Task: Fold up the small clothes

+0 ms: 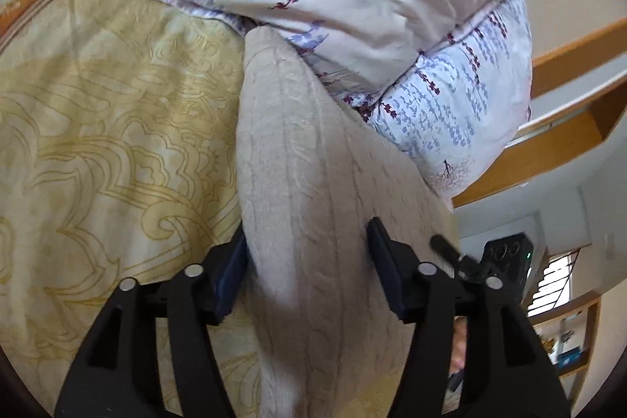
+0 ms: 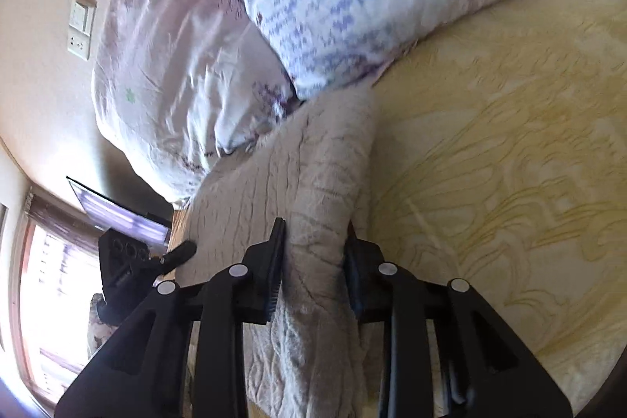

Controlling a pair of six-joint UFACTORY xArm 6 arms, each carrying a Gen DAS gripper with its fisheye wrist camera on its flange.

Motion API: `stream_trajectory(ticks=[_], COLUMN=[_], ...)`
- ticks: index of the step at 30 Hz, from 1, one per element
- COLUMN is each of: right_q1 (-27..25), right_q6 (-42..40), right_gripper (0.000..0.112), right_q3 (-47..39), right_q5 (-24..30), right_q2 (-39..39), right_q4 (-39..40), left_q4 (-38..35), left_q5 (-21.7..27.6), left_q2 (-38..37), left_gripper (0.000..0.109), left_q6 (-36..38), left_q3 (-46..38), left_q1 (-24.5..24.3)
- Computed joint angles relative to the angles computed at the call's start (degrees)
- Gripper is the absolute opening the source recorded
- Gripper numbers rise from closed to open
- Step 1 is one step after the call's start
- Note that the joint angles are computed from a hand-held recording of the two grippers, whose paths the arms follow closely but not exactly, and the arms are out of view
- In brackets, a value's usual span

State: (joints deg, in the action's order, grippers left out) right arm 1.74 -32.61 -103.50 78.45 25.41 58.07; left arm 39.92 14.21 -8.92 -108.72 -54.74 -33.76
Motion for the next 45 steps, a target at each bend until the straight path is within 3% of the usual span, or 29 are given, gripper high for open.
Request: stream_trajectory(ticks=[2,5,6,9,12,16,19,22,25,28,31,32,34,35,36,40,45], right_q1=[-0.1,0.5,0.8,2.6,3.4,3.9,2.8,1.1,2.0,6.1,5.9,5.9,5.7,5.7,5.4,5.8,8.8], right_q6=[1.1,0.2,-0.9,-2.4,0.3,-2.8,-11.1,-18.5,-22.7,-17.0,-17.1,-17.5,-20.5,-22.0,-24.8,-28.1,-26.1], right_gripper=[0.029,0.027,0.019,0.013,0.012,0.018,0.030,0.031,0.031,0.031,0.032,0.034,0.055,0.074,0.084,0.091,0.102], right_q3=[-1.3,0.0,1.0,5.3,5.0,9.1,16.5,21.6,25.4,26.9,28.4,29.3,33.0,34.9,37.5,42.5,48.6], right_q5=[-0.2,-1.5,-2.8,-11.0,-13.2,-16.8,-20.2,-17.6,-16.5,-21.8,-23.6,-24.5,-27.6,-29.3,-31.3,-35.8,-46.5], right_q2=[0.9,0.4,-0.3,-3.5,-2.7,-7.1,-14.3,-19.4,-22.6,-21.3,-22.6,-23.6,-27.2,-29.0,-31.6,-36.4,-40.4], right_q4=[0.1,1.1,1.1,-2.5,-6.0,-7.4,-3.4,0.9,-2.6,-13.1,-12.1,-11.4,-8.8,-7.9,-5.9,-4.3,-8.3], left_q4=[0.7,0.8,1.2,1.4,2.9,5.6,6.7,5.2,3.6,3.2,5.3,6.7,9.4,10.2,11.4,13.4,10.5], left_q5=[0.7,3.2,4.8,9.2,14.8,24.7,34.6,42.0,42.6,42.7,43.5,43.7,45.0,46.3,49.0,54.7,61.9], left_q2=[0.0,-1.0,-1.4,-1.0,-0.8,0.3,2.0,4.4,5.3,5.9,6.3,5.9,5.3,5.4,5.8,7.2,11.8], left_gripper=[0.070,0.071,0.071,0.071,0.072,0.077,0.079,0.080,0.080,0.084,0.084,0.084,0.084,0.086,0.089,0.101,0.101], left_q6=[-0.4,0.2,0.3,1.3,1.3,1.6,3.3,6.5,7.3,7.0,5.7,4.3,2.6,2.4,2.1,1.1,2.8], left_q3=[-0.6,-0.5,-0.6,-2.2,-3.9,-7.8,-11.8,-15.6,-15.9,-15.7,-15.6,-15.3,-14.8,-15.1,-15.8,-17.9,-23.9], left_q1=[-0.7,-2.3,-3.3,-5.2,-7.4,-11.4,-15.2,-17.3,-17.1,-16.7,-17.4,-18.1,-20.0,-20.9,-22.5,-26.5,-29.7])
